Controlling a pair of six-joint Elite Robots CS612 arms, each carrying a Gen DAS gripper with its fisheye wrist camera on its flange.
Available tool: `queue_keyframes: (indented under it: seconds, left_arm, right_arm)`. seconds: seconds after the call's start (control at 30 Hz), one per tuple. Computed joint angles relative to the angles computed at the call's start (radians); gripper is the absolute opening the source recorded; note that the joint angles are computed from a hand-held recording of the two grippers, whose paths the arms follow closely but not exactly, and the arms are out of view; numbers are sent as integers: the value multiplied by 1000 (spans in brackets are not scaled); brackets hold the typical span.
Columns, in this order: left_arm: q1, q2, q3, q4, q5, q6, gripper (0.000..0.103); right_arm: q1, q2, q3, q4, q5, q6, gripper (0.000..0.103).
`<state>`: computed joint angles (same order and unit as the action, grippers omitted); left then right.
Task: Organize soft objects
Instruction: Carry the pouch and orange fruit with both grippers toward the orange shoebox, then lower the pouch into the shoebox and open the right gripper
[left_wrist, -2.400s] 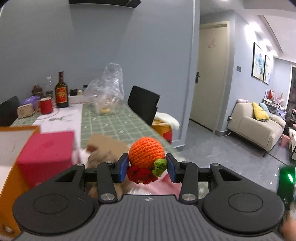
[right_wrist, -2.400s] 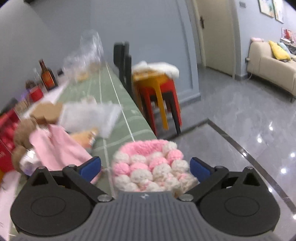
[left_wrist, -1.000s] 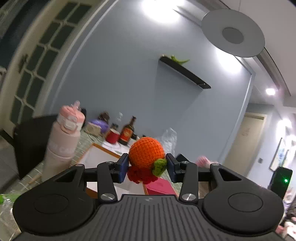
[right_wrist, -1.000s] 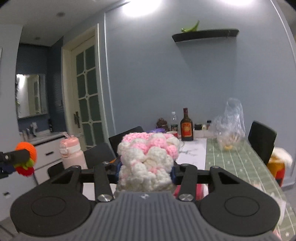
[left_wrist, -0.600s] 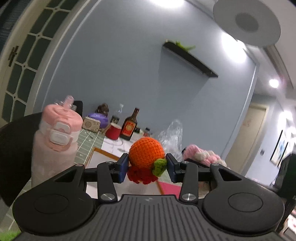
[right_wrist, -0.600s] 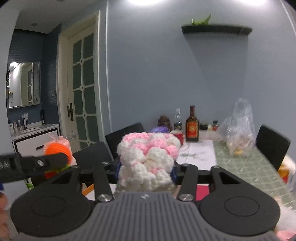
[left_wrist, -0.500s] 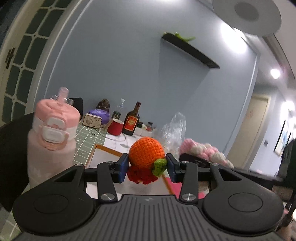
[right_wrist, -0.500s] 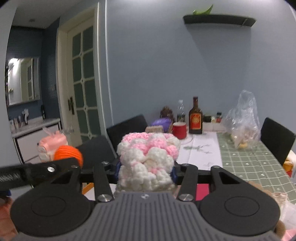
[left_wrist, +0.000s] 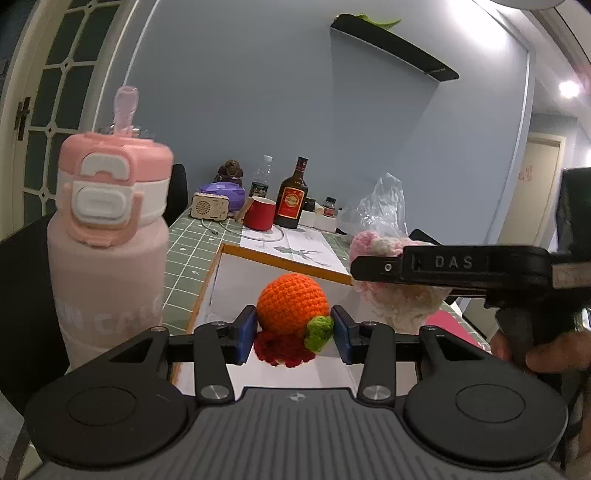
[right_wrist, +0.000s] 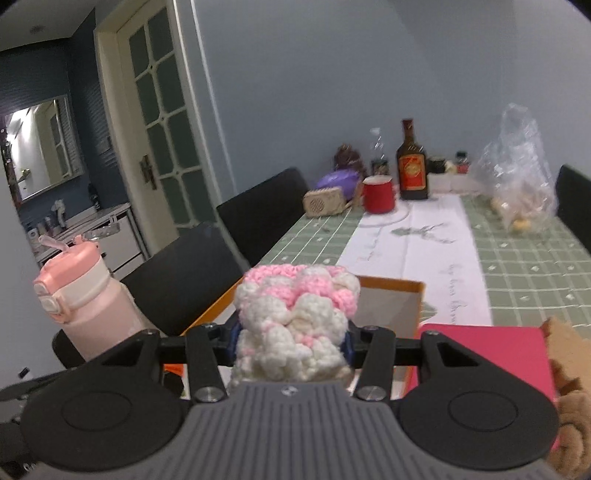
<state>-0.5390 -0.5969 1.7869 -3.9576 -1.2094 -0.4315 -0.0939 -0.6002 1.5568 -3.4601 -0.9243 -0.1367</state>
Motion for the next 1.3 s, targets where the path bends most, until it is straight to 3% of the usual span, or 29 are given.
queue_keyframes:
  seconds: [0.1, 0.2, 0.43, 0.63, 0.73, 0.87, 1.0, 1.1, 1.2, 1.3]
  left_arm:
    - [11, 10, -7, -8, -28, -21, 49]
    - [19, 16, -15, 4, -30, -47, 49]
    - [15, 14, -5, 2, 2, -67, 49]
    - [-16, 21, -17, -19, 159, -55, 49]
    - [-33, 25, -22, -25, 257, -60, 49]
    - [-32, 26, -27, -16, 261, -65, 48]
    - [-17, 31, -31, -50, 215, -93, 48]
    - [-14, 38, -33, -94, 196, -70, 48]
    - [-19, 42, -38, -105, 202, -68, 48]
    - [-9, 46, -40, -132, 158, -80, 48]
  right_arm:
    - [8, -5, -13, 71, -10, -27, 50]
    - [14, -2, -1, 30, -3, 0, 50]
    - [27, -16, 12, 130, 39, -109, 51]
    - [39, -14, 6, 178, 36, -122, 51]
    - [49, -18, 3, 229, -3, -129, 51]
    - [63, -24, 6, 282, -39, -164, 51]
    - [62, -33, 3, 378, -17, -240, 52]
    - [67, -49, 17, 425, -37, -346, 55]
    - [72, -69, 30, 492, -42, -445, 65]
    - [72, -87, 38, 552, -36, -496, 80]
